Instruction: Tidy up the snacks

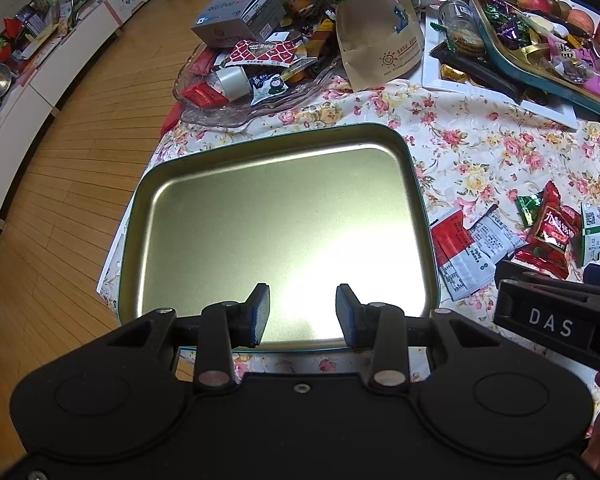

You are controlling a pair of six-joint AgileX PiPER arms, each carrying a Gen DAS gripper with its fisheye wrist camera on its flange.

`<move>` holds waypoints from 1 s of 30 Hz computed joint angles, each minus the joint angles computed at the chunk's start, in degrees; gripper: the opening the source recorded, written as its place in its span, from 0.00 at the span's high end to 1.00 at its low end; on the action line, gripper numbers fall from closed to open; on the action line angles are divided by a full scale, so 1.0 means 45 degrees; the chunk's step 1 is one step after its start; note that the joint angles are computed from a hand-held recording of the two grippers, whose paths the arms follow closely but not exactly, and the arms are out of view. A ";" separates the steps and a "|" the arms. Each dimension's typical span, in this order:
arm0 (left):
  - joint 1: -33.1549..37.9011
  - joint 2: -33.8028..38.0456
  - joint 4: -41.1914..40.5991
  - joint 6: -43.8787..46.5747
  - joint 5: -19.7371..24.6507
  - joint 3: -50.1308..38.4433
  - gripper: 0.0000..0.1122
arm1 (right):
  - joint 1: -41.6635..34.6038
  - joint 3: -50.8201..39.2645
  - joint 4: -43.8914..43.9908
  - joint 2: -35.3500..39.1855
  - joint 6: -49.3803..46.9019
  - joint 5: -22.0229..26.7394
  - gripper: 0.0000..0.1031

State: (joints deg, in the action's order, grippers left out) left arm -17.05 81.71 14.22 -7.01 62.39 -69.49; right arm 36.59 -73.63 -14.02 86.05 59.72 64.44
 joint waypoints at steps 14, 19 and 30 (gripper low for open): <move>-0.0135 0.0063 -0.0097 0.0006 0.0151 -0.0071 0.58 | -0.0061 0.0117 -0.0005 -0.0050 -0.0074 -0.0065 0.13; -0.0154 0.0191 -0.0505 0.0110 0.0415 -0.0346 0.58 | -0.0113 0.0411 -0.0076 -0.0257 -0.0010 -0.0026 0.13; -0.1776 0.0427 -0.0384 -0.0827 0.0602 -0.0801 0.58 | -0.1307 0.2637 -0.0683 -0.2208 0.0182 0.0071 0.13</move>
